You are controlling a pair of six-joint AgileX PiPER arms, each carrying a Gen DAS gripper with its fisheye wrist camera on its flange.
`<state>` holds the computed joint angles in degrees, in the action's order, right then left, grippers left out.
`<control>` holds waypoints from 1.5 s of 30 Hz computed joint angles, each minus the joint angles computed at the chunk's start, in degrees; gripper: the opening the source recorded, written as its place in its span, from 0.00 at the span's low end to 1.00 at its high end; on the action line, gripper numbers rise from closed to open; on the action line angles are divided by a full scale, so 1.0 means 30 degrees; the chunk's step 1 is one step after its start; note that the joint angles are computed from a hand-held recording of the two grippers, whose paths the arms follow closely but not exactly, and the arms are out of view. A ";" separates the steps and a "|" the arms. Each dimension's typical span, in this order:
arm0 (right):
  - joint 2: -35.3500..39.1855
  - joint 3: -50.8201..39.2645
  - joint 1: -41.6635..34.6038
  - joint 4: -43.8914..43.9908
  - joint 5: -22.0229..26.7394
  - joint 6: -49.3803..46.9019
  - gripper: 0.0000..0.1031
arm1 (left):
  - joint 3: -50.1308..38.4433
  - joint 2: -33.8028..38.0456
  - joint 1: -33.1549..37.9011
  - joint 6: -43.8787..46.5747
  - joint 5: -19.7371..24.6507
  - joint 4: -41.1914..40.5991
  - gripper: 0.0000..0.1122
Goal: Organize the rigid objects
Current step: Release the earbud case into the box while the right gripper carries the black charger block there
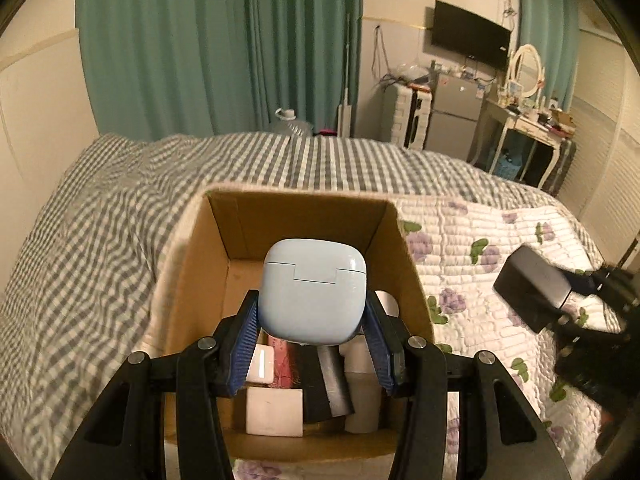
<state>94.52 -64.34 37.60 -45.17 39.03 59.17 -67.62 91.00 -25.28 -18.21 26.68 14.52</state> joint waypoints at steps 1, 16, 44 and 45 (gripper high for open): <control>-0.0290 -0.0407 0.0418 -0.0114 0.0734 0.0142 0.41 | 0.0016 -0.0287 0.0266 0.1028 0.0022 -0.0870 0.45; 0.2653 -0.8074 0.3452 -0.0288 0.4420 0.0079 0.41 | -0.1900 0.1278 0.3617 1.1438 0.0850 -0.9135 0.45; 0.7021 -1.2103 0.1540 0.1934 0.3100 -0.1359 0.41 | -0.1495 0.1783 0.4973 1.4454 -0.1540 -1.1810 0.59; 0.7214 -1.2301 0.1453 0.2037 0.3072 -0.1354 0.41 | -0.1407 0.1789 0.5012 1.4757 -0.1706 -1.2025 0.59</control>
<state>116.17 -101.24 41.96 -39.06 48.24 55.11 -71.85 96.37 -10.25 26.06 21.56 -21.55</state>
